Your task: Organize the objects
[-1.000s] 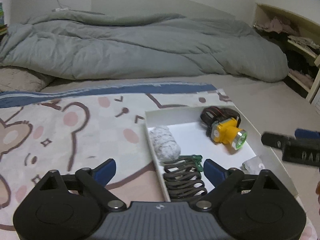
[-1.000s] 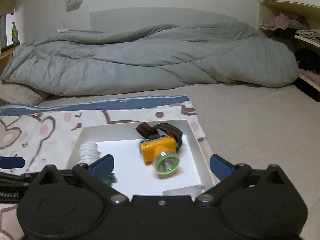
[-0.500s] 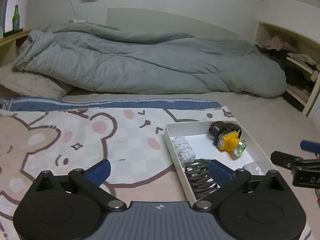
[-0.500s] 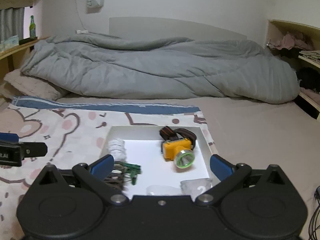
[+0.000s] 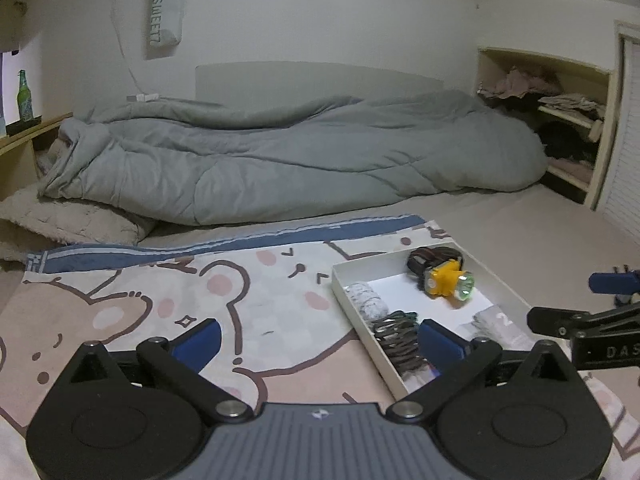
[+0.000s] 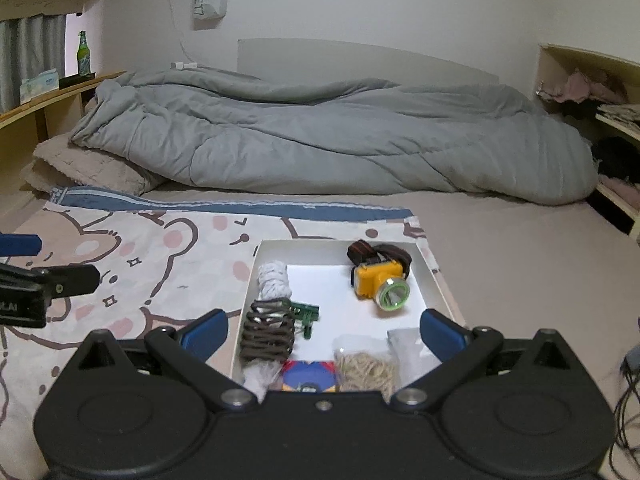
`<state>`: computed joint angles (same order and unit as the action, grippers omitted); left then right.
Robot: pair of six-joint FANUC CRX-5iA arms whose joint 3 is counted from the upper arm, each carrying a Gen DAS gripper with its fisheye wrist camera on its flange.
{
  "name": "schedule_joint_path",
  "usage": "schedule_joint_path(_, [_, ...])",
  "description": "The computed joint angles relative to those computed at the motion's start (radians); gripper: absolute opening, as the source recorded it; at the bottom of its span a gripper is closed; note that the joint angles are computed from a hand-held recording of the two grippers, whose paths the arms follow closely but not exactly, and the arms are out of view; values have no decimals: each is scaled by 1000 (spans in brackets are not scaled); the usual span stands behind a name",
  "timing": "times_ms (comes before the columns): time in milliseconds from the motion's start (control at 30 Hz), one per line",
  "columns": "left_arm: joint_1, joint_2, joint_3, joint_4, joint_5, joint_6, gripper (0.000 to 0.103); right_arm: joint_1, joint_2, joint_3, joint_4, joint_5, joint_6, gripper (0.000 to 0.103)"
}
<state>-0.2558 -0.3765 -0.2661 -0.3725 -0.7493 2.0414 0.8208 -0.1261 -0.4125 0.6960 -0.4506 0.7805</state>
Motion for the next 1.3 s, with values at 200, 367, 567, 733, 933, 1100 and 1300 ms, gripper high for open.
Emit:
schedule_joint_path(200, [30, -47, -42, 99, -15, -87, 103, 21, -69, -76, 97, -15, -155, 103])
schedule_joint_path(367, [7, -77, -51, 74, -53, -96, 103, 42, -128, -132, 123, -20, -244, 103])
schedule_joint_path(567, [53, -132, -97, 153, -48, -163, 103, 74, -171, -187, 186, -72, -295, 103])
schedule_joint_path(733, [90, -154, -111, 197, -53, -199, 103, 87, -198, -207, 184, -90, -308, 103])
schedule_joint_path(933, [86, -152, -106, 196, -69, -214, 103, 101, -217, -227, 203, -83, -307, 103])
schedule_joint_path(1100, [77, -147, -104, 180, -80, -210, 103, 103, -215, -223, 198, -86, -301, 103])
schedule_joint_path(1300, [72, -135, -96, 169, -92, -207, 103, 105, -215, -221, 194, -94, -301, 103])
